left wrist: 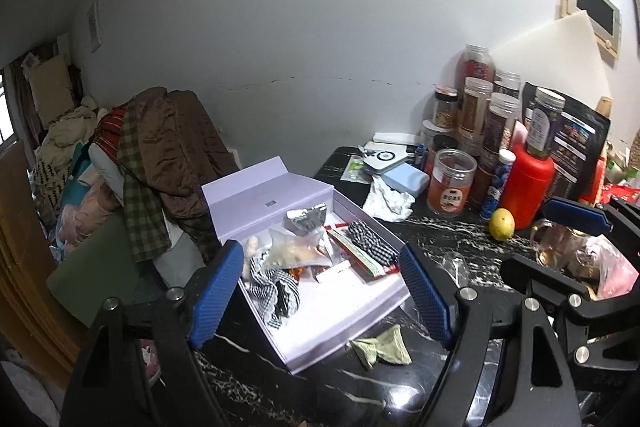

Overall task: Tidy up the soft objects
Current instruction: 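Withdraw both grippers from the box toward the table, then grasp the clear bag of white cable with the right gripper while the left gripper reaches the green packet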

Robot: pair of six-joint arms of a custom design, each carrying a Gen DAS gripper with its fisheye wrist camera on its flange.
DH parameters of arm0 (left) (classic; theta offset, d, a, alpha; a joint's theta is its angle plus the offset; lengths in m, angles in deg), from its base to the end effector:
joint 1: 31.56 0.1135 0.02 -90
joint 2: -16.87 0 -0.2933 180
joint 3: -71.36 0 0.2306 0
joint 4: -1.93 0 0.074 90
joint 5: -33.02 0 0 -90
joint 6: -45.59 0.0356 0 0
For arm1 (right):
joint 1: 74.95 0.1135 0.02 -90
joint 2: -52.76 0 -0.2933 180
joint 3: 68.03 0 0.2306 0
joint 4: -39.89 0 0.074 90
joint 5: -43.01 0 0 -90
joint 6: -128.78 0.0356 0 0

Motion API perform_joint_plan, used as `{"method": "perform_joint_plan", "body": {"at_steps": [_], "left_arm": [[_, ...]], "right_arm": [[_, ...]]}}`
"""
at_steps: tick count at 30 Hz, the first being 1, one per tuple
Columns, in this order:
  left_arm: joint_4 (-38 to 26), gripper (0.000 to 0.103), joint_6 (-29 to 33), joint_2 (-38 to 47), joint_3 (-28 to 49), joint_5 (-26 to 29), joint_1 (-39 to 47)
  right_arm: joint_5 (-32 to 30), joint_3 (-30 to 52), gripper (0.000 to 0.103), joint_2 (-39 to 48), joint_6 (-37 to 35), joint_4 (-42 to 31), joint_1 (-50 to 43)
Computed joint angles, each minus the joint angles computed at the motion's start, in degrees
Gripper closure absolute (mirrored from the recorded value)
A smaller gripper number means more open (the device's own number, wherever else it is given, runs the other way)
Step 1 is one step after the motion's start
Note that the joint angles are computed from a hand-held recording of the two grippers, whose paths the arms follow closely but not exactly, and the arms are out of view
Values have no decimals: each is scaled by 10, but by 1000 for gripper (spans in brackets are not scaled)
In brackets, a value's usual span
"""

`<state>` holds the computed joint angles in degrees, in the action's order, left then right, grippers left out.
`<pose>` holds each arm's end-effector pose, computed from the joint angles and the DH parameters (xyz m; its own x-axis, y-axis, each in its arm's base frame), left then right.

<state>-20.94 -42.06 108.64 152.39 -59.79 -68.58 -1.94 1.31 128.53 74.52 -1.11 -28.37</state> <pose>0.2780 -0.2074 0.3030 -0.4183 0.3667 -0.8310 0.5864 0.8077 0.0613 0.1861 0.1600 0.2990 -0.5184 0.0526 -0.8535 0.1463 0.9889 -0.0279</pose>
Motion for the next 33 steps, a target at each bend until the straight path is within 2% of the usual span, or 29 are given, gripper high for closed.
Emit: {"method": "perform_joint_plan", "body": {"at_steps": [2,8,15,23,33], "left_arm": [[2,22,-1,-10,-13,5,-3],[13,22,3,-27,-54,38,-6],[23,22,3,-28,-96,58,-15],[54,22,-7,-10,-142,75,-14],[76,22,-14,54,-160,107,-9]], "right_arm": [[15,-2,25,-4,24,-17,17],[61,-10,24,-6,108,-75,73],[72,-38,23,1,190,-97,106],[54,-89,23,19,254,-80,126],[9,-171,23,32,288,3,108]]}}
